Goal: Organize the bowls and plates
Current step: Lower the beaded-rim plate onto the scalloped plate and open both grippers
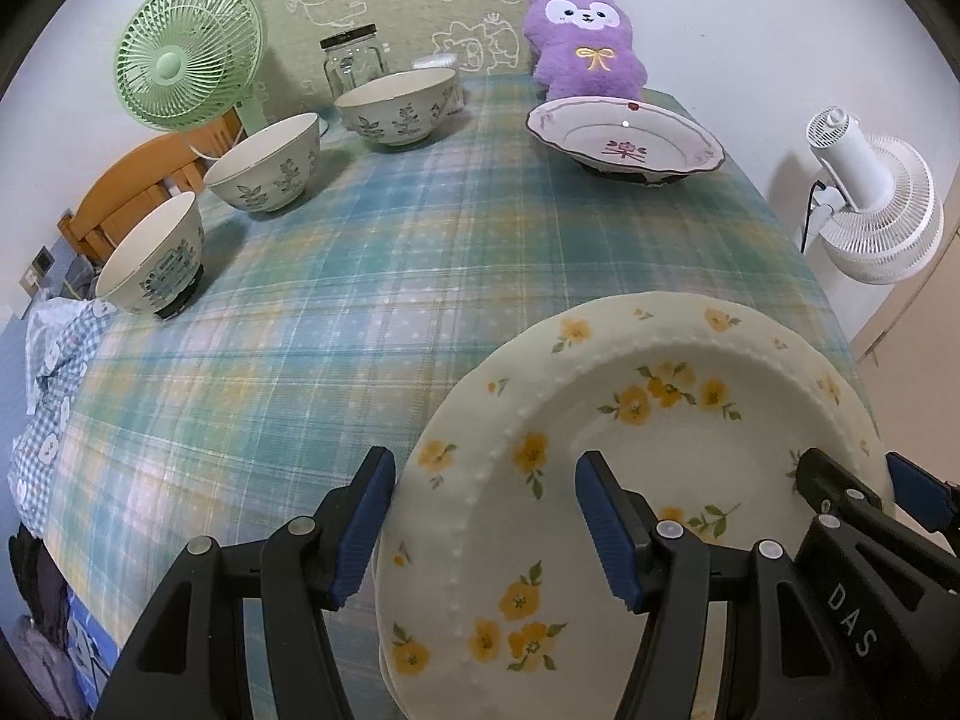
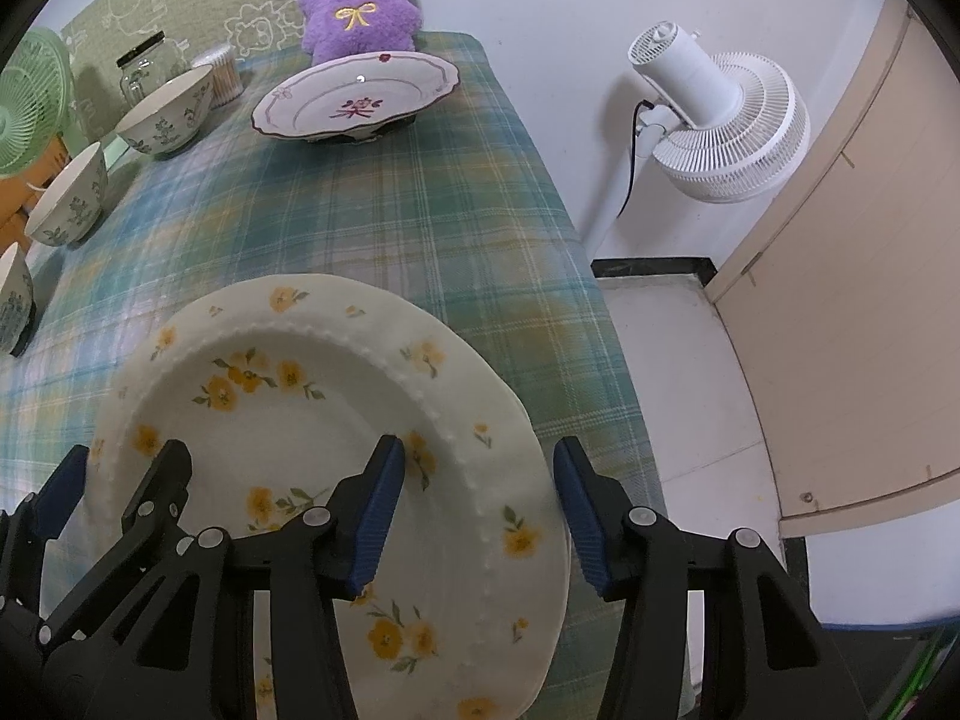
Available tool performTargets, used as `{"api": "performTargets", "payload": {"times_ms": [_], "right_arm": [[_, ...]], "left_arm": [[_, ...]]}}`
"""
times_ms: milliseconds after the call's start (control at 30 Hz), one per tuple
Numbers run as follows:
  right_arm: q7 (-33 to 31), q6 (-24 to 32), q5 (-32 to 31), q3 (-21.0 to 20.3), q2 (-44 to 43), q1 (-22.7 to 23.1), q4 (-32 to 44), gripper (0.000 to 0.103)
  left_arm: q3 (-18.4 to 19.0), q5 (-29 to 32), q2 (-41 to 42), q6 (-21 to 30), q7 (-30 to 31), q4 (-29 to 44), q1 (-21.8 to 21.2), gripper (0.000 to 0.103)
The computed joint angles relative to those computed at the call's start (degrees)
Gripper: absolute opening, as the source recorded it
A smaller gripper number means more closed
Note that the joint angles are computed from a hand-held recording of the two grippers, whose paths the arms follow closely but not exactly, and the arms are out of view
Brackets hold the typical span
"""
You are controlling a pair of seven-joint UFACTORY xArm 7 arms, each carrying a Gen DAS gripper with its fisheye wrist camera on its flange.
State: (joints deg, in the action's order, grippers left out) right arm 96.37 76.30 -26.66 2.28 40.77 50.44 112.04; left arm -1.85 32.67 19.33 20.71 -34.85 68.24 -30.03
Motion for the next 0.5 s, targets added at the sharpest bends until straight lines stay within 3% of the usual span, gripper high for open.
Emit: {"api": "performTargets", "payload": {"times_ms": [233,367,500], "right_arm": [[-0.78,-0.20,-0.01,0.09,-0.13,-0.17,-0.15,0.056],[-0.36,-2.70,-0.50,0.14,-1.90,-0.42,-2.42,0.057],[-0.61,-3.18,-2.00,-0.05,-3.31,-0.41,-1.87,0.057]], "left_arm": [[-0.28,-0.37,0.17,0.30,0.99,0.28,0.27,0.064],[-2.67,-5.34,-0.25,1.15,7.20,0.90,2.62,0.067],[-3.36,-8.16,-1.42,1.31,11.88,2.04,3.68,0.076]]}}
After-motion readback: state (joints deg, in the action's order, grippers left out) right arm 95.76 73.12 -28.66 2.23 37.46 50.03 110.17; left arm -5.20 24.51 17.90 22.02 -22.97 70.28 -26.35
